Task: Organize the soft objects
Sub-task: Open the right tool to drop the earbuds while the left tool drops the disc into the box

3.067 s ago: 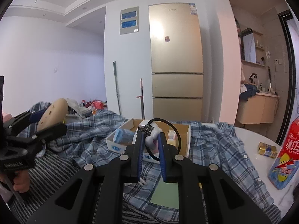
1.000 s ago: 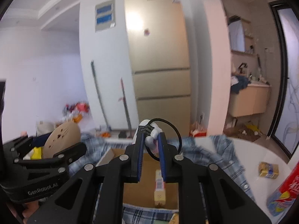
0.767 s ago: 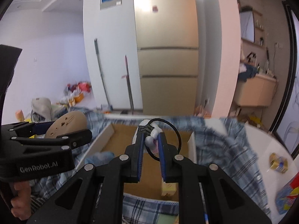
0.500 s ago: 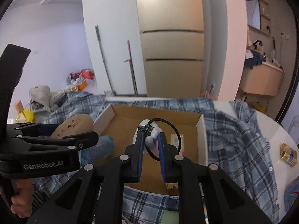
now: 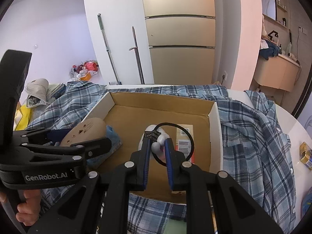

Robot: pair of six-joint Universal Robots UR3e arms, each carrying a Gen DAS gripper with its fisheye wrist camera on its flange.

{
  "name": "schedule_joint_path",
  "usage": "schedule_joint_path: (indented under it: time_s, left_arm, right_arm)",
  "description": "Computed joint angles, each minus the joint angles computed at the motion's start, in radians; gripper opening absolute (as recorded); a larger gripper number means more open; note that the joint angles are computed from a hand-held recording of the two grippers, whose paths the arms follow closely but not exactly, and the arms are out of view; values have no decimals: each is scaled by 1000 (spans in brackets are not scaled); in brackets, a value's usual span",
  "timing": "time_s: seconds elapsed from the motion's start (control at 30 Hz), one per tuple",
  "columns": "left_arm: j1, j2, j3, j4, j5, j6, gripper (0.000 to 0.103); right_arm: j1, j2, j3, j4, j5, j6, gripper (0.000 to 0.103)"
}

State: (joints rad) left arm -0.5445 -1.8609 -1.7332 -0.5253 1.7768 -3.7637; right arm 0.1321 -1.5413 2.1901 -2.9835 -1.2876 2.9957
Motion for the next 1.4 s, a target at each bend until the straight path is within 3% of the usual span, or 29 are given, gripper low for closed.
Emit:
schedule_joint_path:
  time_s: [0.37,0.5,0.6,0.87,1.03,1.1,1.2,1.3,1.4]
  left_arm:
    - [-17,-11,6,26,37,18,84]
    - [-19,-1,-14,60,63,14,84]
    - [-19,20,-42,110,69,14,84]
    - [-45,15,-34,151,104,42,85]
    - [-52,-3,-33,177,99,53,85]
    - [-81,1,-42,229,152,67,85]
    - [-171,-9,-24,307,315,116,85]
    - [-253,-18,12,350,436,176,85]
    - [-365,-64,54,475,640,257,87]
  right_arm:
    - [-8,11,-6,12,5,-6,19]
    - [-6,13,-5,11,-9,-2,31]
    - [-6,3,7,-20,-25,4,58]
    - [9,-66,23,-57,-137,-70,61]
    - [-99,-145,94,-27,-93,-117,64]
    - [-150,-178,140,-25,-58,-138,64]
    - [-218,-247,190,-17,7,-149,65]
    - [-301,-390,240,19,98,-154,72]
    - [-407,-581,276,130,223,-179,76]
